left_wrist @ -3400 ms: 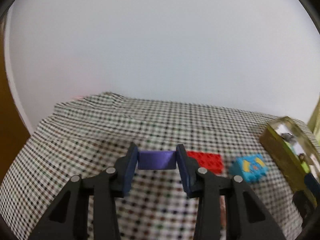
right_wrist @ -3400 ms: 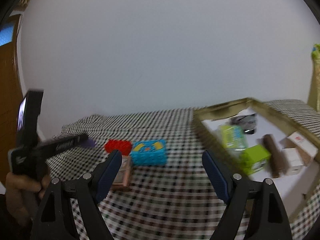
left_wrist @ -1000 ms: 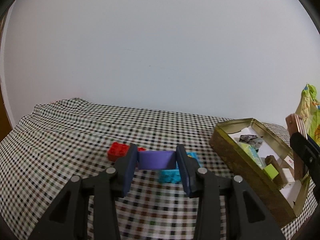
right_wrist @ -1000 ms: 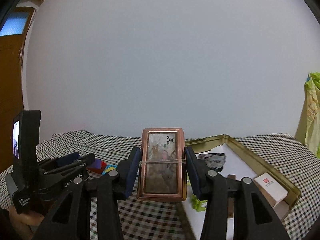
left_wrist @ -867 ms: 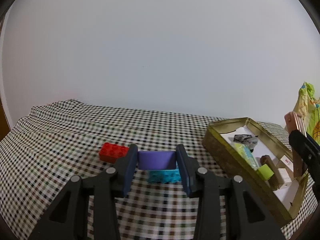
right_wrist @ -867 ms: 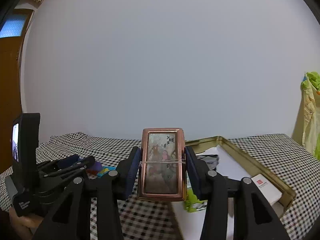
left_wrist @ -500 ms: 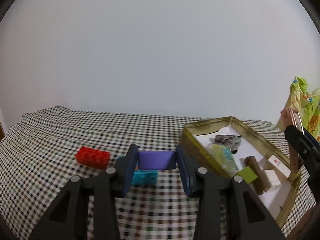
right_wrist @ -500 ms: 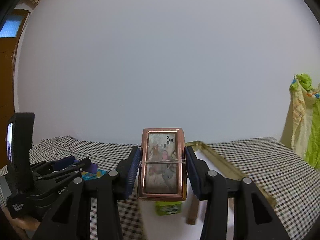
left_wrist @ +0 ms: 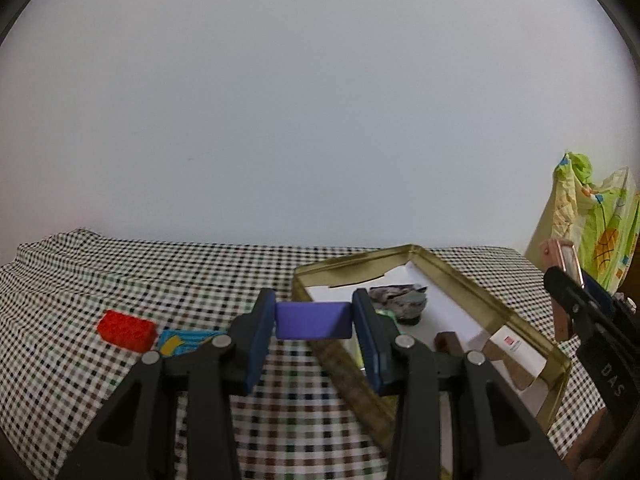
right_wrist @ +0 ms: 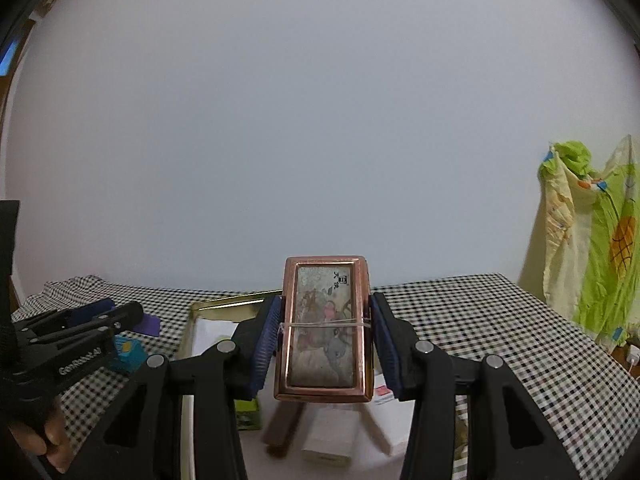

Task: Organize rigid objects
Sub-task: 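Lower the purple block and copper frame into the tin tray, opening both tools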

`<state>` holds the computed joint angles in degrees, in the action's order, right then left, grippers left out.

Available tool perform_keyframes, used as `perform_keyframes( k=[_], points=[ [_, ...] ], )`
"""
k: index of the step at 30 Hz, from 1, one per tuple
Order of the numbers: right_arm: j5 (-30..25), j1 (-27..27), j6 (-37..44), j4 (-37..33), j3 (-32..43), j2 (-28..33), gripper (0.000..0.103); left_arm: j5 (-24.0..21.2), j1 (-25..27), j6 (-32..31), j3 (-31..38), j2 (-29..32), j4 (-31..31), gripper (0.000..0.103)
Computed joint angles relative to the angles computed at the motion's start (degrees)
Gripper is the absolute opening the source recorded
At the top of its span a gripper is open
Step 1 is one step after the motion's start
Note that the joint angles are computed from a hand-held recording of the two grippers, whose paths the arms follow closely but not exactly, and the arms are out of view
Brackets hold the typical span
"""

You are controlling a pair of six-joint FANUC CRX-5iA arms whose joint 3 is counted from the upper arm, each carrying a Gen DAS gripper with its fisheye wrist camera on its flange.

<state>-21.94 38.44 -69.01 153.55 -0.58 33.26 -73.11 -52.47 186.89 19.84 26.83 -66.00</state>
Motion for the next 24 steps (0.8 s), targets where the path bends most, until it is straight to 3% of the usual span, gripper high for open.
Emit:
perform_keyframes(
  k=[5, 16, 24],
  points=[
    [0.6, -0.6, -0.4, -0.2, -0.6, -0.6, 0.048, 1.1, 0.0, -1.3, 1.9, 0.9, -0.3, 0.039],
    [-0.3, -0.4, 8.3, -5.8, -3.4, -2.1, 0.048, 5.9, 1.3, -5.1, 5.4, 3.4, 1.6, 0.039],
    [5.2, -1.8, 10.7, -8.2, -2.1, -1.7, 0.048, 7.8, 2.8, -8.8, 8.0, 5.5, 4.5, 0.039]
  ],
)
